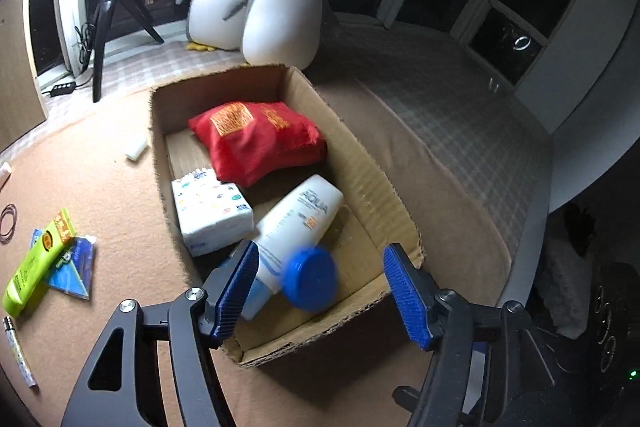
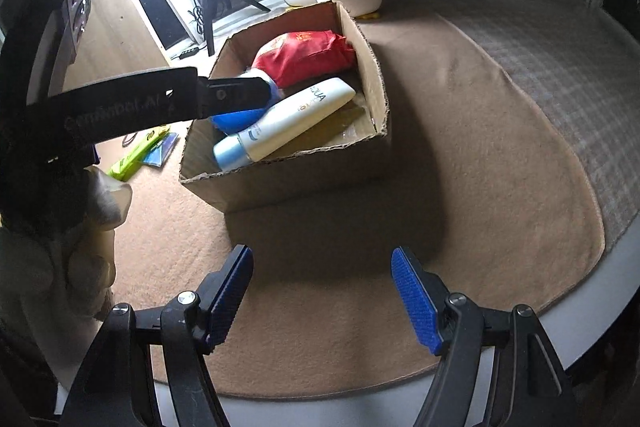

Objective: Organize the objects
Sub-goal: 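Carry the blue tin with the left tool into the box and release, then close the left tool on the green tube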

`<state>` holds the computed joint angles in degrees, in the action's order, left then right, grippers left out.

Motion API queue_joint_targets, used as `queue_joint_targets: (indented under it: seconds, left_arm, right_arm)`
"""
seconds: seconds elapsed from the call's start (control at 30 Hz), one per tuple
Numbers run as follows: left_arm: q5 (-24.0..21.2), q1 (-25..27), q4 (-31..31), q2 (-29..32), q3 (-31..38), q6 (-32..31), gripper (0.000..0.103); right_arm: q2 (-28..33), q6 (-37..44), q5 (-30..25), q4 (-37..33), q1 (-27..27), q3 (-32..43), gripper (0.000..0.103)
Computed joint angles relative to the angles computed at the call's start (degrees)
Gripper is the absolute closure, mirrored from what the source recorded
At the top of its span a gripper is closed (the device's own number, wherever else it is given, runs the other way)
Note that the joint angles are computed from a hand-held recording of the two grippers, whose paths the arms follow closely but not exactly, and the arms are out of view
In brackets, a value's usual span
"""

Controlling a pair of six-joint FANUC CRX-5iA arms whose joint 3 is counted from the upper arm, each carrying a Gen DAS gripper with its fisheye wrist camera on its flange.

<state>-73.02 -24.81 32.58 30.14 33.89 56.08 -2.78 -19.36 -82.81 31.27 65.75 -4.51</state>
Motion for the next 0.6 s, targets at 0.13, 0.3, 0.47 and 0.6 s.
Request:
queue_joint_targets:
  seconds: [0.13,0.3,0.47,0.6]
  left_arm:
    - [0.58,1.6,0.24,-0.77,-0.53,0.12,0.034]
    - [0.47,4.72,-0.4,-0.63,0.25,2.02,0.034]
    - [0.14,8.62,-1.6,0.19,1.86,3.73,0.034]
    - [-0.41,11.73,-3.51,2.0,5.04,6.04,0.034]
  right_arm:
    - [0.74,1.29,0.67,0.0,-0.38,0.86,0.035]
    - [2.54,3.52,1.88,-0.34,-1.14,2.78,0.035]
    - [4.85,6.32,3.15,-0.86,-2.01,5.51,0.035]
    - [7.03,8.68,4.29,-1.44,-2.7,8.05,0.035]
